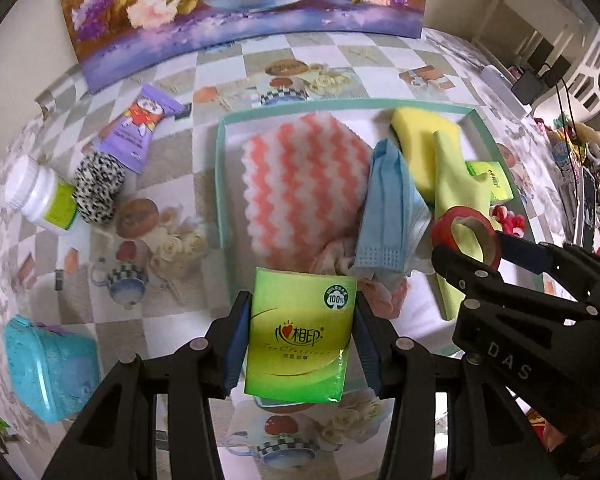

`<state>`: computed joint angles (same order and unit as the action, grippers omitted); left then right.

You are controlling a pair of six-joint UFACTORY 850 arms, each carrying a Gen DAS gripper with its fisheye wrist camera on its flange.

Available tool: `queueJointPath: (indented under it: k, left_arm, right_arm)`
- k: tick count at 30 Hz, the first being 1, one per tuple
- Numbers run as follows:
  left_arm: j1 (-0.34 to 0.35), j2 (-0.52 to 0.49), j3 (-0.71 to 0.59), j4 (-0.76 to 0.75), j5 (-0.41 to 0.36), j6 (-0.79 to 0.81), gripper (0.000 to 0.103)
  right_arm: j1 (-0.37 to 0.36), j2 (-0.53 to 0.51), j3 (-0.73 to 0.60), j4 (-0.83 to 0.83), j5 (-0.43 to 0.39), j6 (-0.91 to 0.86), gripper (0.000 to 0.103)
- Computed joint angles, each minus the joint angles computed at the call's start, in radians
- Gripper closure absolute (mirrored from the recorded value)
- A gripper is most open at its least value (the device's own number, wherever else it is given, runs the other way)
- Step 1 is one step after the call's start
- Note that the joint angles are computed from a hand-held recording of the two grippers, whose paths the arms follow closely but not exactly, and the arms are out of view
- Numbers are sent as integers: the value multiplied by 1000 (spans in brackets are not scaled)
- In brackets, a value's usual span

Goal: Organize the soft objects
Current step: 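Open both grippers to drop the tissue pack and tape roll into the tray, then move the left gripper to the leopard-print scrunchie and grasp it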

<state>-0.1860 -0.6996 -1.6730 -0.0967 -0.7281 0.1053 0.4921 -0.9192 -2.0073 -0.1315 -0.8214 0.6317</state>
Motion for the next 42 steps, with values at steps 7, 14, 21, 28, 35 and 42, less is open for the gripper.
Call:
queueJointPath:
  k: [7,14,21,28,35,42]
  left_arm:
    - [12,-16,-17,-43,-21,9,45]
    - [34,-9,-26,-75,-19,3,37]
    - [58,-15,-39,-45,-15,-63,36]
    - [94,-21,-48,-16,1,-146,14]
    - [122,-30,-58,-28,8,-166,14]
    - [118,-9,-42,52,60,-221,14]
  right_arm:
    - [-1,-3,-13,-22,-10,17,44]
    - [5,5,-24,-84,-10,60,35]
    - [10,-9,-53,-120,-38,78,29]
    - [21,-21,-70,-175,-46,101,0]
    - [23,-30,-83,-197,-56,121,0]
    - [28,-33,-94,-211,-53,116,0]
